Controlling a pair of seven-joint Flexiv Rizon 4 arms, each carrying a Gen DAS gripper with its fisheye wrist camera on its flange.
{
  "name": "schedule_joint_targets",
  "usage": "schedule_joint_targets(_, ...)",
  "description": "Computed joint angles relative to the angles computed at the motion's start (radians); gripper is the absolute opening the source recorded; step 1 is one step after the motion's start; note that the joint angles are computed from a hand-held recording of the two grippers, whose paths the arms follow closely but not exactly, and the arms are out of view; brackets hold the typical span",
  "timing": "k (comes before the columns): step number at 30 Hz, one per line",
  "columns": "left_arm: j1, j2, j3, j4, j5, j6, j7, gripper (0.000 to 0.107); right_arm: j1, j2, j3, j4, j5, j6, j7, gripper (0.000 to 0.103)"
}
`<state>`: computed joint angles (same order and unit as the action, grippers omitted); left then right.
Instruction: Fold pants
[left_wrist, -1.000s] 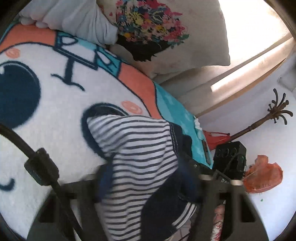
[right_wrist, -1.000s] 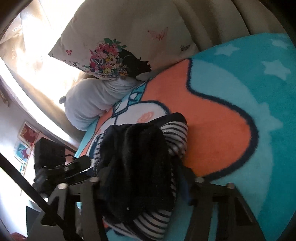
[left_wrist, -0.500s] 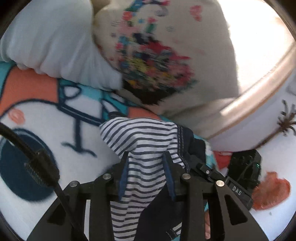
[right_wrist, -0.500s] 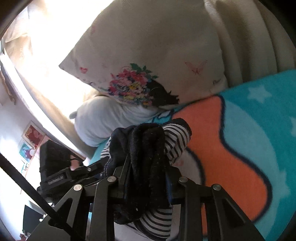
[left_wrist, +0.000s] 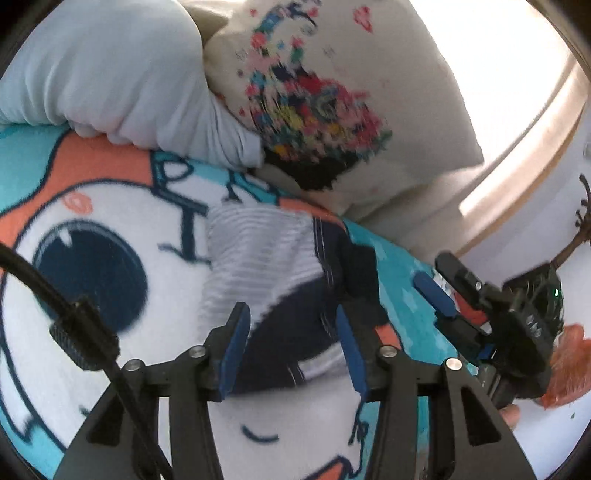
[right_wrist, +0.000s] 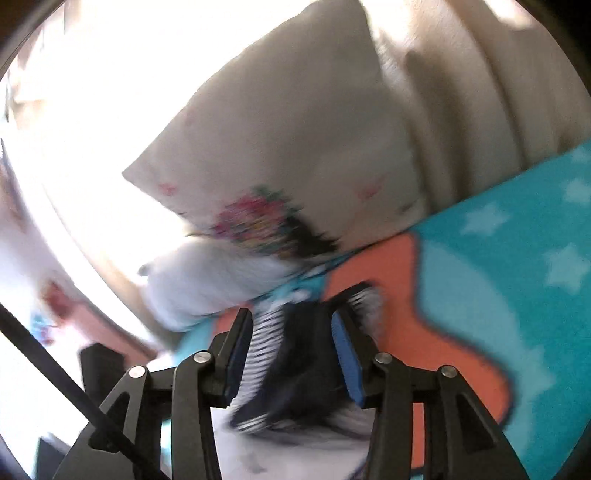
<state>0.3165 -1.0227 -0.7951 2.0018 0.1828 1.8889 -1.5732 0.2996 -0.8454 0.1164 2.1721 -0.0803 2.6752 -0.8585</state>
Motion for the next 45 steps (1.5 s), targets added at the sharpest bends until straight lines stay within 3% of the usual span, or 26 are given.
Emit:
schedule_joint_targets(2,-0.051,0.016,0.052,-0.003,-0.019,0.015,-0.010,0.048,-0.055,-0.037,0.031,-0.015,-0.142,-0.002,0.054,0.049)
schedule_joint_targets(6,-0.103,0.026,0.114,-0.002,-0.033,0.025,-0.021,0.048,-0.049,-0.084,0.031,-0.052,-0.138,-0.114,0.122,0.049)
schedule_joint_targets(7,-0.110,0.040,0.125,0.009,-0.028,0.042,-0.024,0.048,-0.057,-0.106,0.041,-0.059,-0.134,-0.088,0.134,0.049)
schedule_joint_targets(10,-0.141,0.086,0.173,0.039,-0.018,0.101,-0.045,0.055,-0.015,-0.091,0.029,-0.032,-0.055,-0.047,0.117,0.053)
schedule_joint_targets(12,-0.227,0.151,0.294,0.040,0.030,0.144,-0.144,0.059,0.074,-0.049,-0.007,0.002,0.098,-0.046,0.053,0.057)
schedule_joint_targets(13,-0.296,0.183,0.366,0.053,-0.008,0.184,-0.152,0.061,0.107,-0.032,-0.021,0.017,0.159,-0.049,0.025,0.058)
schedule_joint_targets(15,-0.435,0.229,0.475,0.105,-0.196,0.291,-0.062,0.068,0.203,0.000,-0.061,0.020,0.324,-0.089,-0.043,0.059)
schedule_joint_targets(18,-0.645,0.252,0.579,0.169,-0.560,0.496,0.128,0.080,0.298,0.031,-0.105,0.026,0.486,-0.147,-0.132,0.060)
schedule_joint_targets(20,-0.784,0.263,0.698,0.176,-0.675,0.544,0.134,0.085,0.339,0.043,-0.119,0.035,0.548,-0.167,-0.183,0.061)
schedule_joint_targets(22,-0.888,0.280,0.815,0.185,-0.701,0.528,0.084,0.086,0.367,0.052,-0.125,0.043,0.590,-0.183,-0.225,0.062)
schedule_joint_targets(31,-0.901,0.291,0.753,0.237,-0.826,0.637,0.184,0.094,0.459,0.063,-0.140,0.028,0.713,-0.252,-0.340,0.064)
schedule_joint_targets(38,-0.845,0.315,0.704,0.255,-0.766,0.543,0.183,0.094,0.602,0.077,-0.244,-0.008,0.871,-0.374,-0.473,0.066)
schedule_joint_targets(45,-0.837,0.313,0.712,0.241,-0.731,0.465,0.159,0.094,0.673,0.079,-0.320,-0.028,0.935,-0.465,-0.517,0.069)
